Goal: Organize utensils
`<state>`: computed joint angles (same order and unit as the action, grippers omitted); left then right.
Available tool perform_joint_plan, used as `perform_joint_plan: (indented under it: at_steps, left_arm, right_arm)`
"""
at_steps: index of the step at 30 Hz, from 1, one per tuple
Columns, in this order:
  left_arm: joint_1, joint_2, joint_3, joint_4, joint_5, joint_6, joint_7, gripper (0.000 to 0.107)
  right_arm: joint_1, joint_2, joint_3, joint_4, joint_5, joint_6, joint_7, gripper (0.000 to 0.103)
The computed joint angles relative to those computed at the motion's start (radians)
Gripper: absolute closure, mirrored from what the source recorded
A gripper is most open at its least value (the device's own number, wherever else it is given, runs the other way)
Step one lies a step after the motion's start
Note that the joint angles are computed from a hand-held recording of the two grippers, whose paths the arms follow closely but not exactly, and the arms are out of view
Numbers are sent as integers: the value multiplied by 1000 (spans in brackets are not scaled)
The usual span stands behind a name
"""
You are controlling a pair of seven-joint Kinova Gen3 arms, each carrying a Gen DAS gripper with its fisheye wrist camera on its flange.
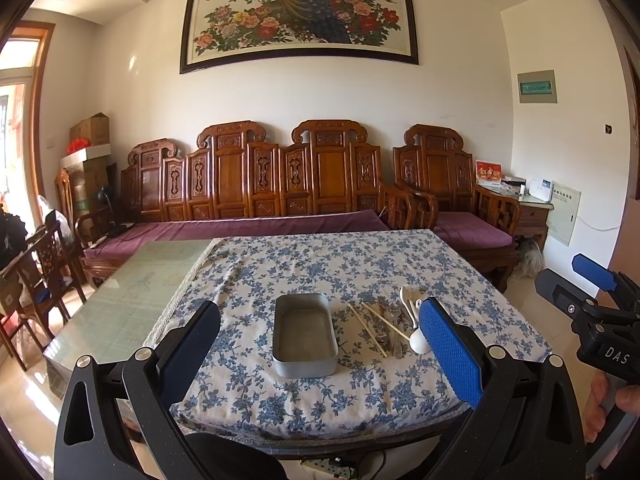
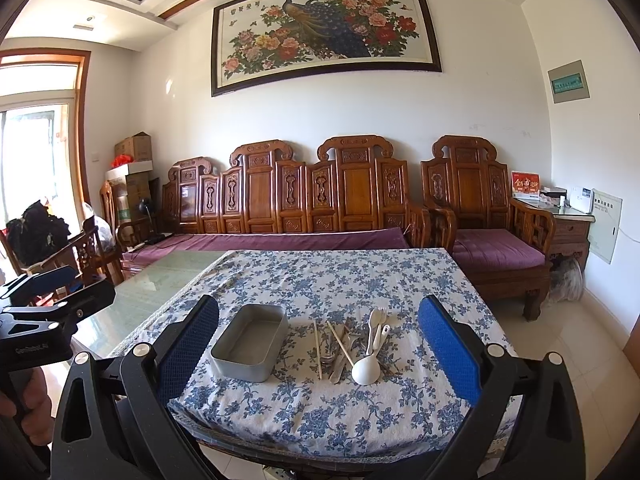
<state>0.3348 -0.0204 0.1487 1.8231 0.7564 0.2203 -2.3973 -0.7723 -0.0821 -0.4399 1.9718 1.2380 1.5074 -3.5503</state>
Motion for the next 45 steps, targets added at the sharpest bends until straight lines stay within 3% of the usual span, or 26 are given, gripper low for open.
perform_joint_plan:
  at_steps: [20, 25, 38, 45]
  left_arm:
    - [7, -3, -3, 5, 8, -5, -8, 11]
    - [1, 8, 9, -10, -82, 10, 78, 11]
    - [-47, 139, 72, -100, -296, 75, 259, 11]
    - [-37, 244, 101, -204, -420, 119, 348, 11]
  right_arm:
    - [-1, -4, -6, 3, 2, 4, -5, 2]
    - [6, -7, 3, 18, 1, -18, -16, 2]
    - [98, -14, 73, 106, 33, -224, -28, 3]
    - [189, -7, 140, 143, 67, -394, -14, 15]
